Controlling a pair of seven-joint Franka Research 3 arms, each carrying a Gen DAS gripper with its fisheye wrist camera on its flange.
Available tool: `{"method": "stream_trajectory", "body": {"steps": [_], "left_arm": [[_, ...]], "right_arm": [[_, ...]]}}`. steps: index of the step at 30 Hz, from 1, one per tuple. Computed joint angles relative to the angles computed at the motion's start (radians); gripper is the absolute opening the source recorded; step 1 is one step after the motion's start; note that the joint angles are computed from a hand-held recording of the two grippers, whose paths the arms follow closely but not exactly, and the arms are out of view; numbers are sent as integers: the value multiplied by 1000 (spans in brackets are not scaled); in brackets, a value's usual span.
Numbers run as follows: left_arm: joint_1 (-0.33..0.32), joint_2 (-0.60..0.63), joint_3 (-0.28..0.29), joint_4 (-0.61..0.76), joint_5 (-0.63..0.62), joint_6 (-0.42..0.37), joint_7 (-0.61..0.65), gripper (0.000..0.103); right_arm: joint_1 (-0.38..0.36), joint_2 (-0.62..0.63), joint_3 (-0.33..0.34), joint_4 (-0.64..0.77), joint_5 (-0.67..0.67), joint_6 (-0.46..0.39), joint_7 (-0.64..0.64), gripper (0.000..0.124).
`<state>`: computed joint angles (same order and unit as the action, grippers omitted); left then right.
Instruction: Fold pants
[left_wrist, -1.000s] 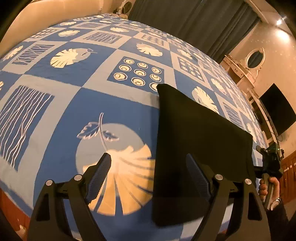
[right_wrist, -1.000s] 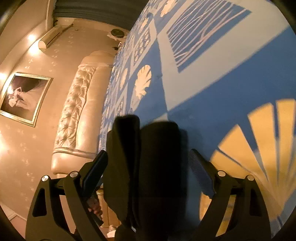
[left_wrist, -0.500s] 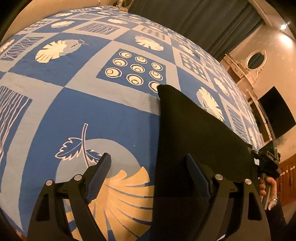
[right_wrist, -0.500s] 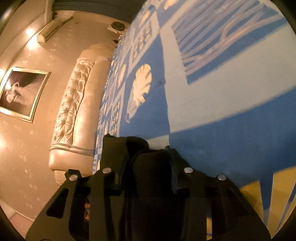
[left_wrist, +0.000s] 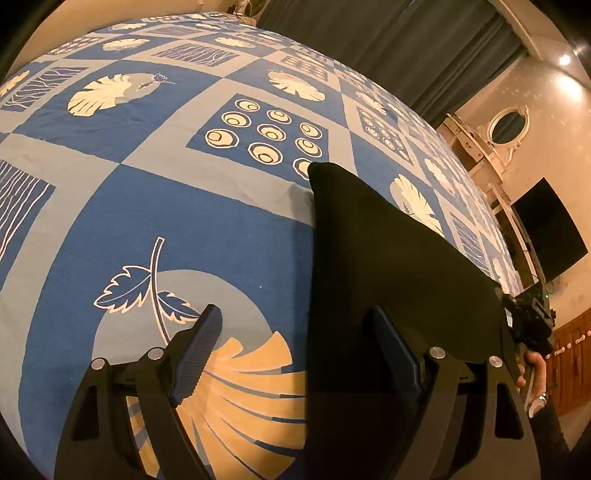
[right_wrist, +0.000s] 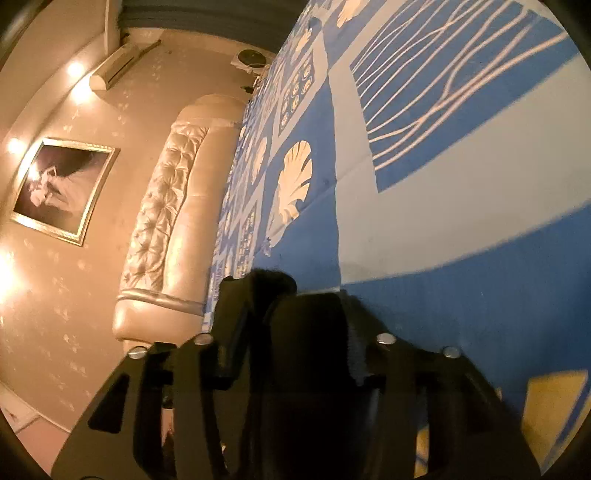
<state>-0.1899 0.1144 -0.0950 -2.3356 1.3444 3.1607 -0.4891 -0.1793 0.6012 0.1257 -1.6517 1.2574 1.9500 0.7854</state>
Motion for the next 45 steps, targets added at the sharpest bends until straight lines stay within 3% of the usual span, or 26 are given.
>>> {"method": "stream_trajectory", "body": {"steps": [4, 8, 11, 13, 19, 22, 25, 31, 34, 45], "left_arm": [[0, 5, 2, 6, 26, 2, -25, 82], [1, 5, 2, 7, 34, 3, -31, 82], [3, 5, -1, 6, 30, 1, -27, 82], [4, 6, -1, 6, 26, 4, -22, 83], [1, 8, -2, 5, 9, -3, 5, 85], [-5, 12, 0, 10, 23, -10, -3, 85], [-4, 10, -4, 7, 5, -15, 8, 85], [-10, -2, -13, -7, -56, -47, 39, 85], [-18, -13, -25, -15, -94, -85, 58, 85], [-29, -122, -100, -101, -334, -220, 213, 85]], "right_arm": [[-19, -50, -14, -62, -18, -53, -13, 67], [-8, -117, -43, -141, -72, -95, -54, 69], [30, -162, -67, -190, -122, -50, -76, 45], [21, -166, -72, -219, -72, -52, -67, 32], [20, -178, -88, -256, -42, -54, -81, 28], [22, -195, -92, -271, -38, -53, -71, 40], [45, -239, -105, -300, -67, 5, -72, 53], [133, -389, -117, -434, -159, 246, -105, 86], [177, -454, -119, -507, -198, 361, -95, 88], [251, -568, -128, -647, -264, 553, -68, 97]]}}
